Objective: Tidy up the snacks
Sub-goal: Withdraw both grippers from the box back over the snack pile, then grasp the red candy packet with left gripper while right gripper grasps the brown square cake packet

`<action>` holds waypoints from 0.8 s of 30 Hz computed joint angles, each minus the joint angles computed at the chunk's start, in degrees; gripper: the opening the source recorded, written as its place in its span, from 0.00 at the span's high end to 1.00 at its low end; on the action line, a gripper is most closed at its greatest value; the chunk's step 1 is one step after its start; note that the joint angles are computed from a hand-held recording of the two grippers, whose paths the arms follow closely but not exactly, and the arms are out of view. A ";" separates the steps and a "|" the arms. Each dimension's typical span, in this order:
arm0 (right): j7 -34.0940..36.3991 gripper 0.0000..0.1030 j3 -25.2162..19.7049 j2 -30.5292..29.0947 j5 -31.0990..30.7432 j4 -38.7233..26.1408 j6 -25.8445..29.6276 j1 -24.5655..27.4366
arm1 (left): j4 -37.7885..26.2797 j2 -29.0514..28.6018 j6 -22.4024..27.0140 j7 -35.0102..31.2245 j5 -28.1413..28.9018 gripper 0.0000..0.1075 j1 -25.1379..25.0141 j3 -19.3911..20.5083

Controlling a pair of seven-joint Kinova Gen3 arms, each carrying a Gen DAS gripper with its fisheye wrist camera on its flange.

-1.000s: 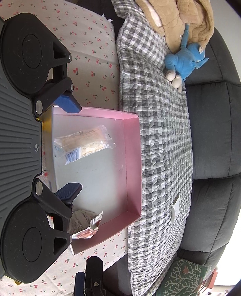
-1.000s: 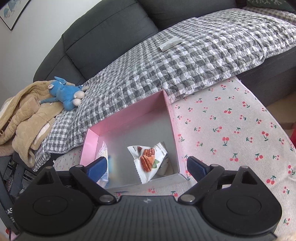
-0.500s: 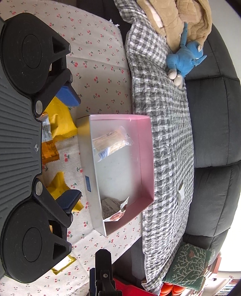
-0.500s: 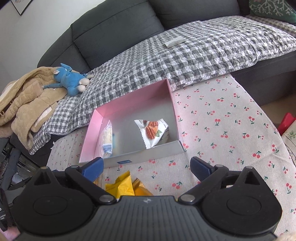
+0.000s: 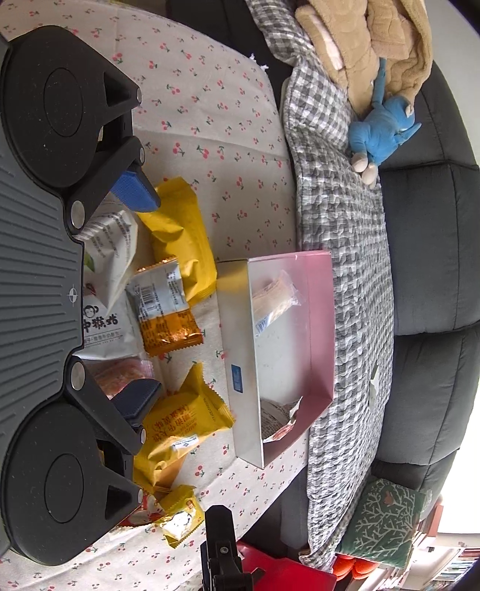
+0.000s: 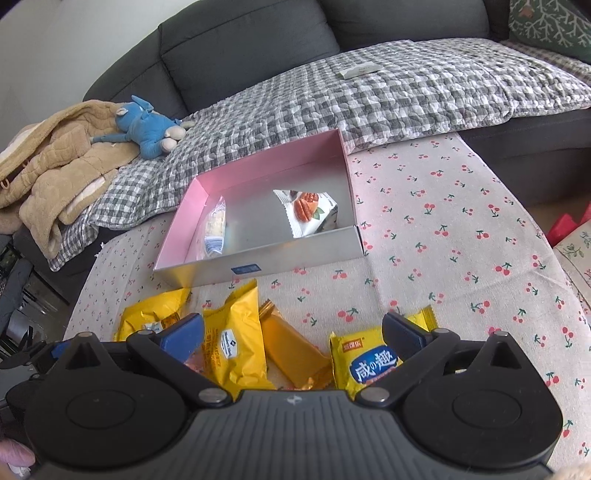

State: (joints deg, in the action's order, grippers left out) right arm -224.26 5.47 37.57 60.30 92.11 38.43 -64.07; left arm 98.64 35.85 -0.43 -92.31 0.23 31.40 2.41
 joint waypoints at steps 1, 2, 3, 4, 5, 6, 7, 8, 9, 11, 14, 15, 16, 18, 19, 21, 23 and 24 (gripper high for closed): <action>1.24 0.01 -0.59 0.35 -0.88 -0.57 1.24 -0.16 | 0.71 -0.20 -0.24 -0.20 -0.19 0.09 -0.59 0.67; 2.72 0.01 -1.10 0.73 -1.65 -1.16 2.39 -0.30 | 1.65 -0.41 -0.57 -0.59 -0.56 0.09 -1.73 1.94; 4.24 0.01 -1.53 1.14 -2.40 -1.76 3.52 -0.49 | 2.50 -0.55 -0.98 -0.86 -0.75 0.09 -2.35 2.63; 5.68 0.01 -1.88 1.57 -3.17 -2.39 4.69 -0.77 | 3.18 -0.64 -1.23 -1.02 -0.78 0.09 -2.55 2.81; 6.96 0.01 -2.15 2.03 -3.81 -2.91 5.77 -1.18 | 3.88 -0.75 -1.42 -1.15 -0.78 0.09 -2.81 3.03; 7.68 0.01 -2.18 2.38 -4.16 -3.22 6.43 -1.64 | 4.50 -0.84 -1.74 -1.32 -0.84 0.09 -3.31 3.54; 8.10 0.01 -2.13 2.80 -4.41 -3.54 7.19 -2.28 | 5.36 -0.93 -2.44 -1.48 -0.92 0.09 -3.85 4.07; 8.44 0.01 -2.06 3.18 -4.52 -3.79 7.78 -2.88 | 6.38 -1.11 -3.50 -1.57 -0.83 0.09 -3.83 3.97; 8.74 0.01 -2.01 3.49 -4.53 -3.91 8.16 -3.37 | 7.19 -1.21 -4.49 -1.71 -0.72 0.09 -3.64 3.69; 9.86 0.01 -2.13 4.35 -4.74 -4.38 9.19 -4.22 | 9.29 -1.43 -7.17 -2.16 -0.52 0.09 -3.26 3.15; 11.00 0.01 -2.29 5.67 -5.35 -5.14 9.99 -5.08 | 11.42 -1.23 -9.71 -3.01 -1.11 0.09 -4.65 4.68; 11.61 0.01 -2.44 5.95 -5.56 -5.25 9.55 -4.97 | 11.88 -1.11 -10.21 -3.24 -1.41 0.09 -5.22 5.32; 12.41 0.01 -2.56 6.23 -5.80 -5.38 9.10 -4.86 | 12.39 -0.94 -10.81 -3.53 -1.88 0.09 -5.87 6.03; 13.82 0.01 -2.34 6.98 -6.38 -5.99 9.12 -5.06 | 13.54 -0.64 -12.59 -4.08 -2.26 0.09 -6.24 6.39; 14.47 0.01 -2.10 7.46 -6.66 -6.47 9.53 -5.29 | 13.85 -0.50 -13.10 -4.30 -2.43 0.09 -6.47 6.59; 15.23 0.01 -1.59 8.23 -7.13 -7.14 10.06 -5.72 | 14.10 -0.09 -13.16 -4.43 -3.31 0.09 -7.85 7.95; 15.21 0.01 -1.01 8.73 -7.20 -7.27 9.84 -6.08 | 13.45 0.36 -11.68 -4.29 -3.96 0.10 -9.05 9.15; 15.25 0.01 -0.88 8.88 -7.31 -7.27 9.55 -6.11 | 13.23 0.54 -11.28 -4.24 -3.98 0.11 -9.19 9.29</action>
State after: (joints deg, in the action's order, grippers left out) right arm -209.00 4.59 46.46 52.99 84.84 47.98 -70.19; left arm 111.87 36.40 -11.71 -96.55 -3.74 22.21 11.70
